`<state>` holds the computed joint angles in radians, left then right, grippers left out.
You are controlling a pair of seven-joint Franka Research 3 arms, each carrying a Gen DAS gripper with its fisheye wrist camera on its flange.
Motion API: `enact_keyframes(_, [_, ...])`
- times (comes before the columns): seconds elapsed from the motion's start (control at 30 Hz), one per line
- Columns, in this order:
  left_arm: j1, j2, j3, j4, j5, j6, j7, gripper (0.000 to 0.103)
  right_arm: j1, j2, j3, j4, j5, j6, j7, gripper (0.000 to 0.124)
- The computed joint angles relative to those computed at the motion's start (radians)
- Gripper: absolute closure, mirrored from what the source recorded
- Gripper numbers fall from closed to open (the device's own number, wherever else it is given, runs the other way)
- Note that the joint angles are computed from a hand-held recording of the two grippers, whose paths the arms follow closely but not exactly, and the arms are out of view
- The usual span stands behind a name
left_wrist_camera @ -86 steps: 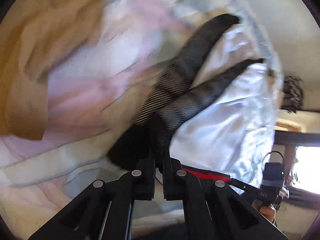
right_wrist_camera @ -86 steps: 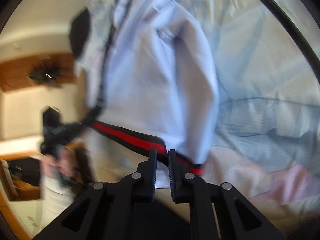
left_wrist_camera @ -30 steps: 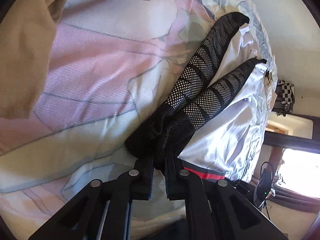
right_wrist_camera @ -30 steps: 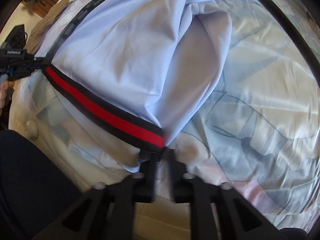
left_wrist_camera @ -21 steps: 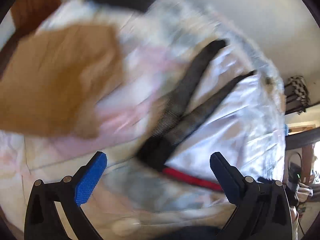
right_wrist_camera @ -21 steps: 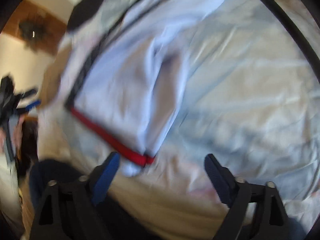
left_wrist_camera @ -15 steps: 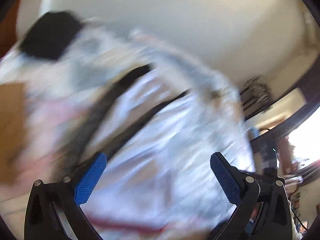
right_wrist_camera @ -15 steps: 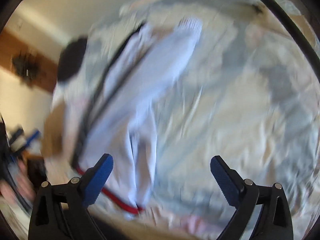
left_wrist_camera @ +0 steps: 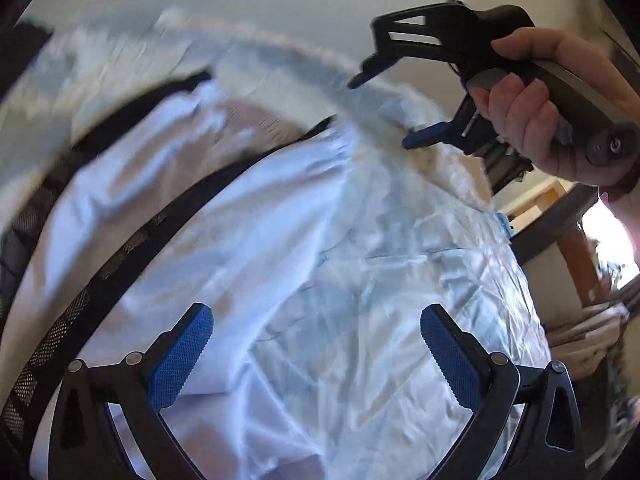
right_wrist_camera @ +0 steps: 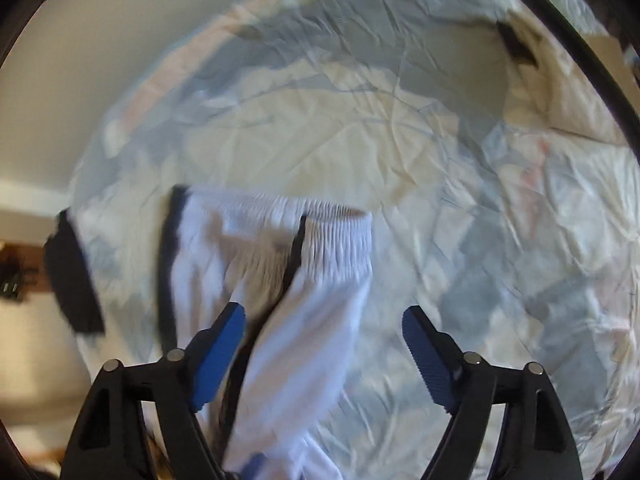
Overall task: Fold clothes
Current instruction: 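Grasp the white elastic waistband with the right tool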
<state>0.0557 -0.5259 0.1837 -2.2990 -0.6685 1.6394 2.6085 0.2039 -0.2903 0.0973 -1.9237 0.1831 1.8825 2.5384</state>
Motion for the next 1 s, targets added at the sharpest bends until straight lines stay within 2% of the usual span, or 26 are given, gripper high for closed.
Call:
enact_keyframes(0.03, [0.003, 0.030, 0.008, 0.019, -0.009, -0.015, -0.027, 0.001, -0.001, 0.034, -0.003, 0.018, 0.010, -0.006, 0.004, 0.051])
enact_keyframes(0.13, [0.026, 0.104, 0.010, 0.066, -0.021, -0.049, -0.083, 0.001, 0.005, 0.122, 0.000, 0.076, -0.013, -0.036, 0.028, 0.053])
enact_keyframes(0.2, [0.042, 0.133, 0.002, 0.082, -0.023, -0.063, -0.095, 0.001, 0.015, 0.192, 0.011, 0.154, -0.105, -0.122, 0.060, 0.053])
enact_keyframes(0.27, [0.056, 0.149, -0.008, 0.091, -0.025, -0.077, -0.110, 0.001, 0.029, 0.242, 0.004, 0.197, -0.143, -0.157, 0.068, 0.055])
enact_keyframes(0.3, [0.061, 0.157, -0.011, 0.100, -0.027, -0.093, -0.119, 0.001, 0.034, 0.251, -0.002, 0.198, -0.146, -0.155, 0.076, 0.061])
enact_keyframes(0.33, [0.067, 0.165, -0.013, 0.108, -0.029, -0.109, -0.128, 0.001, 0.039, 0.251, -0.006, 0.194, -0.155, -0.150, 0.093, 0.073])
enact_keyframes(0.47, [0.088, 0.166, -0.027, 0.124, -0.013, -0.129, -0.135, 0.001, 0.053, 0.211, -0.013, 0.151, -0.174, -0.126, 0.106, 0.092])
enact_keyframes(0.6, [0.089, 0.158, -0.039, 0.119, 0.014, -0.133, -0.137, 0.001, 0.034, 0.108, -0.026, 0.050, -0.114, -0.041, 0.100, 0.093])
enact_keyframes(0.73, [0.084, 0.135, -0.045, 0.103, 0.036, -0.114, -0.110, 0.001, 0.015, 0.057, -0.015, 0.033, -0.118, 0.012, 0.063, 0.093])
enact_keyframes(0.83, [0.078, 0.128, -0.048, 0.104, 0.057, -0.077, -0.094, 0.001, 0.007, 0.062, -0.008, 0.070, -0.129, 0.009, 0.029, 0.093])
enact_keyframes(1.0, [0.075, 0.160, -0.049, 0.145, 0.102, -0.020, -0.088, 0.001, 0.020, 0.142, 0.001, 0.202, -0.136, -0.001, -0.061, 0.093])
